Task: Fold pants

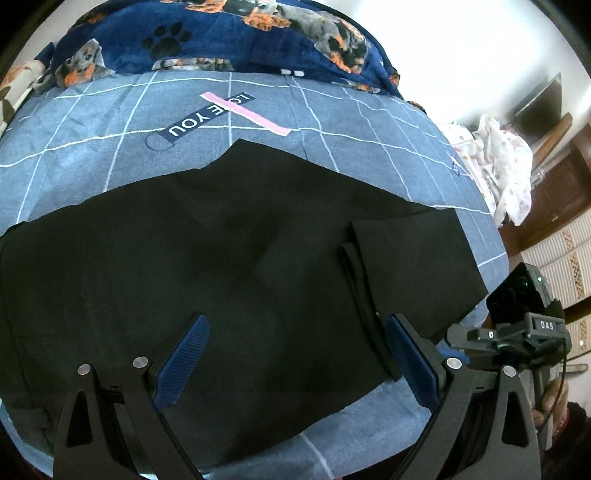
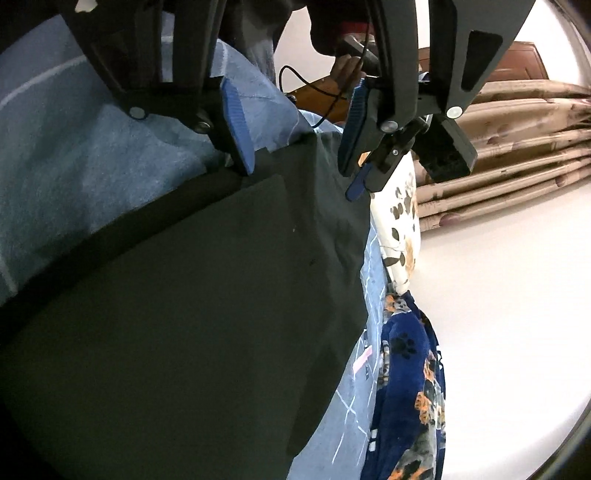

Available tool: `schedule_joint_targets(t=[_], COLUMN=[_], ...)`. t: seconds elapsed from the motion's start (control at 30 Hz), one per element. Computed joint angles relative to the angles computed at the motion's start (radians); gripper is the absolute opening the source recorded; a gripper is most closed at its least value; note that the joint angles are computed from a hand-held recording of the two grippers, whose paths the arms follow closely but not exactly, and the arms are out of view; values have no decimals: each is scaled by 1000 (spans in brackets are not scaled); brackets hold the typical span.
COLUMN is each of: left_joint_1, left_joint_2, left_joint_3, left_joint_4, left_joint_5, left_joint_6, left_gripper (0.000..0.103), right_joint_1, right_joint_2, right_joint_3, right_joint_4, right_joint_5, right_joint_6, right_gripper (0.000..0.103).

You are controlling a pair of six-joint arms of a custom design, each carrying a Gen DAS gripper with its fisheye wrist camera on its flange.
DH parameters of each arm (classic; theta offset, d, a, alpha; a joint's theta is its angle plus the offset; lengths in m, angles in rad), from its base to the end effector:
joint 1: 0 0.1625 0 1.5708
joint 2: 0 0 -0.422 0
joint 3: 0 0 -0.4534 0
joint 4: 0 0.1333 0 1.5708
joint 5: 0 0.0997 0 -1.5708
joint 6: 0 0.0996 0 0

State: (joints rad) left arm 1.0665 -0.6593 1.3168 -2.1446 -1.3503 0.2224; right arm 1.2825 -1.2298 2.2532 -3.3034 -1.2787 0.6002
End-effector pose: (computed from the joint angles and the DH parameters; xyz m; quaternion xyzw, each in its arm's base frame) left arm -0.2429 -0.7610 0.0387 0.3572 0.9266 0.0257 0.1147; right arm 0.0089 -0.5397 0.1656 0.3531 0.8595 -0.3182 0.1882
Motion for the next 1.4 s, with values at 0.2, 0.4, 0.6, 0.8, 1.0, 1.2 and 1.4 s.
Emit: schedule_joint_targets(t=[0.2,0.4,0.6,0.8,1.0,1.2,1.4], left_joint_1=[9,12,9,1,-11,-33,-55], left_joint_2=[5,6,10,33,92,162,188], left_joint_3=[-4,-6,-21,-49,-102,-158,-152], left_joint_4=[13,23,26,51,105,128,83], left_joint_5=[-4,-7,-17,-44,-61,-26,32], left_joint_6=[-11,-15,-17,8,27,55,92], left_gripper=[96,96,96,96,96,96,97], right_joint_1=[-5,-5,-4,-1,-37,-53,-69], right_joint_2=[37,71,44,6,23,33,33], right_joint_3=[-9,-27,-13,10,17,15,21], right_joint_4=[-81,-76,-72,-7,3,2,2], right_joint_5=[-11,-48,-32,-22,20,57,97], right_joint_6=[49,73,22,-14,0,0,-11], right_gripper=[44,5,5,5,5,5,5])
